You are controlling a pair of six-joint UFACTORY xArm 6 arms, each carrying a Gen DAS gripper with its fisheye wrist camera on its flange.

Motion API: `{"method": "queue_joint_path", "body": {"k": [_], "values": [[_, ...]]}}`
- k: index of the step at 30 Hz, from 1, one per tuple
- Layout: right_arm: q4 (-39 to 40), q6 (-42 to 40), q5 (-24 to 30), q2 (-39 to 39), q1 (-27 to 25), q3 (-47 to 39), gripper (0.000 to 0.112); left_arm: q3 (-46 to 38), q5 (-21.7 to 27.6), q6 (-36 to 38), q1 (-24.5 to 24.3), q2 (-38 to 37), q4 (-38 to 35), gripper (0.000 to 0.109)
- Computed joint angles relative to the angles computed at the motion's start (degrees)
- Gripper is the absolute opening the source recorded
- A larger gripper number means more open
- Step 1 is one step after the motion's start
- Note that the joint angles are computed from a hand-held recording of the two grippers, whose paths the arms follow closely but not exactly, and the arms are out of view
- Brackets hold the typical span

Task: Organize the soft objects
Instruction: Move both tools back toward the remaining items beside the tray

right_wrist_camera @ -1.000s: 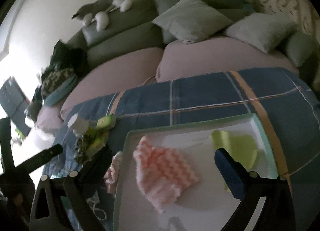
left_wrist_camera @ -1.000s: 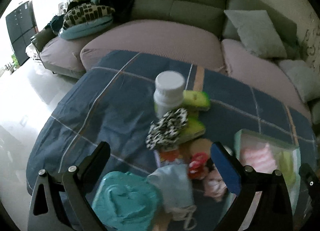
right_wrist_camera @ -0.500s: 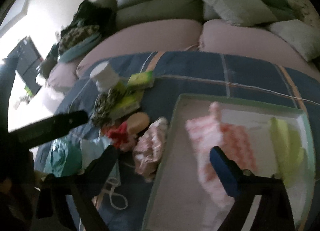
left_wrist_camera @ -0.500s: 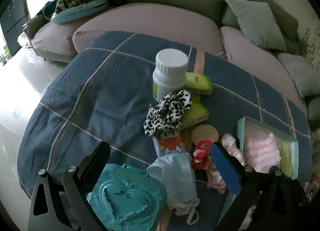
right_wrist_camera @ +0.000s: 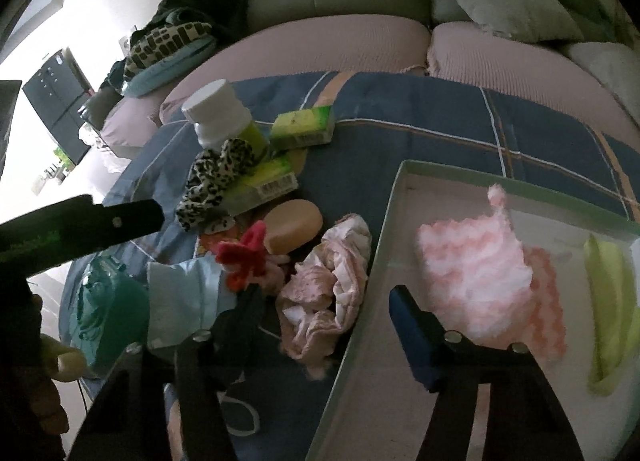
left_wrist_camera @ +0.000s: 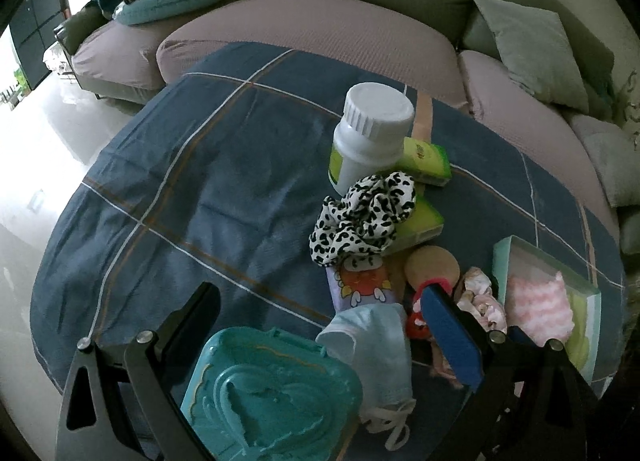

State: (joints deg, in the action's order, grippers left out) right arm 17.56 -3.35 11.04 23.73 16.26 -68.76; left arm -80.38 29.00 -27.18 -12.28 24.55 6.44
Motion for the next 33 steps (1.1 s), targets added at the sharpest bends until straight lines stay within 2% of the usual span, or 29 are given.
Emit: {"method": "queue_joint_path", "body": {"k": [1, 6, 18, 23, 27, 33], "values": [[1.29, -1.23, 0.12, 0.04, 0.1, -0.11, 0.058, -0.11, 0.04, 0.31, -0.01, 0.09, -0.26, 0.1], [0.77, -1.35, 0.65, 0.7, 0.27, -0.76, 0.053, -0.42, 0.19, 1.47, 0.19, 0.65, -2.11, 0.1], [-4.06, 2.04, -1.13, 0.01, 0.42, 0.2, 0.051, -0.24, -0.08, 2.01, 0.45, 0.64, -3.57, 0.1], [-1.36, -0.37, -1.66, -0.06, 0.74, 0.32, 0.051, -0.08, -0.29, 2.44, 0.56, 0.62, -4.02, 0.1], [-2.45, -0.26, -1.73, 0.02, 1.18, 0.28, 0.051, -0.29, 0.03, 2.31, 0.59, 0.73, -4.12, 0.1], [-3.73, 0.55, -0.39, 1.02, 1.17, -0.65, 0.042, -0.91, 0.57, 2.87, 0.42, 1.19, -4.4, 0.1]]}}
